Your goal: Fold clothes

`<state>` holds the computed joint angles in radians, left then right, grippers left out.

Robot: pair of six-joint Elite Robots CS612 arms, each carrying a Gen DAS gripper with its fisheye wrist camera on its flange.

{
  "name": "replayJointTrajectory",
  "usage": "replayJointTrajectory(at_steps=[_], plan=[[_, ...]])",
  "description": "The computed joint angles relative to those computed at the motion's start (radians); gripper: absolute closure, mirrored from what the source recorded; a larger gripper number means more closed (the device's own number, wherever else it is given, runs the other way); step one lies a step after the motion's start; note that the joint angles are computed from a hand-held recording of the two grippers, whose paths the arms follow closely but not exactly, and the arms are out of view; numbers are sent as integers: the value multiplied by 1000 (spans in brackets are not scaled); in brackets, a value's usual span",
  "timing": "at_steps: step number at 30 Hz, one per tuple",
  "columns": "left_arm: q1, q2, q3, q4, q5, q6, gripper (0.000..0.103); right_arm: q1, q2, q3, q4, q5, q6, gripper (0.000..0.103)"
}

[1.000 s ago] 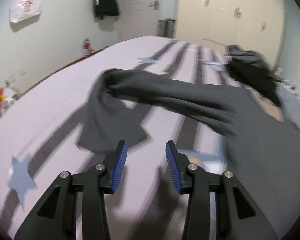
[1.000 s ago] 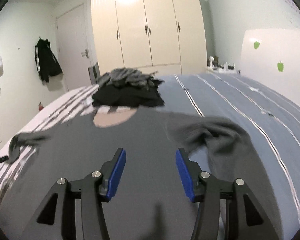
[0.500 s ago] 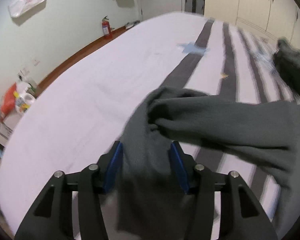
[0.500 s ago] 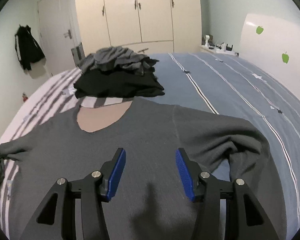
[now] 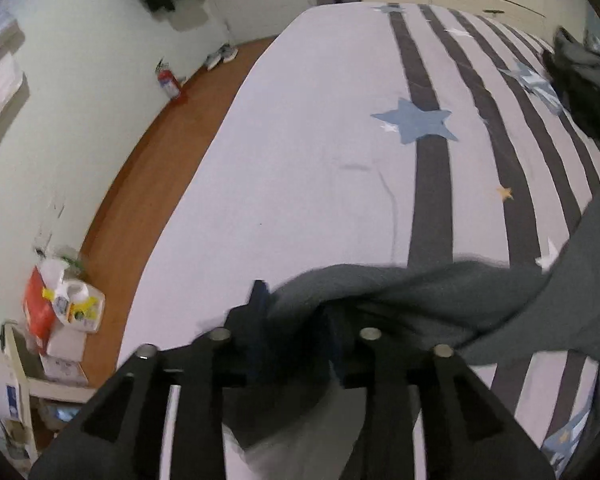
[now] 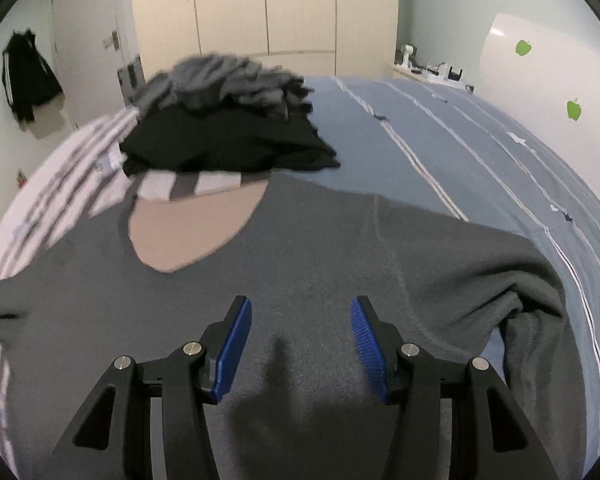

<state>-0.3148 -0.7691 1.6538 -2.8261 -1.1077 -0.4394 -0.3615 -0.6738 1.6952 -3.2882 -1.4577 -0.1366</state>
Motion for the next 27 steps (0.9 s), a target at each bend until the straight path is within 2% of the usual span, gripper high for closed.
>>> replayJointTrajectory(at_steps=[2, 4, 6, 7, 12, 14, 16, 17, 21, 23, 26, 27], plan=[[6, -8, -1, 15, 2, -41, 65, 8, 15, -16, 26, -28, -15, 55], [1, -21, 36, -48, 96, -155, 46, 11, 23, -22, 43, -31, -19, 55], [-1, -35, 63, -55, 139, -226, 38, 13, 26, -25, 59, -31, -27, 55], [-2, -41, 74, -48, 151, -260, 38, 13, 25, -24, 62, -26, -30, 55], [-7, -48, 120, -30, 2, -244, 38, 11, 13, -22, 84, 18, -41, 55], [-15, -37, 123, -5, -32, -240, 38, 10, 4, -20, 92, 41, -43, 55], [-10, -15, 106, 37, -70, -284, 38, 11, -2, -19, 95, 57, -48, 55], [-1, -6, 103, 44, -96, -335, 38, 12, -4, -19, 96, 60, -53, 55], [43, 20, 113, -33, -166, -511, 38, 15, -8, -19, 98, 69, -67, 55], [58, 34, 117, -89, -199, -528, 38, 14, -7, -19, 103, 74, -65, 55], [63, 48, 116, -162, -242, -486, 39, 14, -4, -19, 115, 78, -66, 55], [61, 50, 110, -154, -248, -461, 61, 15, -2, -19, 117, 75, -67, 55]])
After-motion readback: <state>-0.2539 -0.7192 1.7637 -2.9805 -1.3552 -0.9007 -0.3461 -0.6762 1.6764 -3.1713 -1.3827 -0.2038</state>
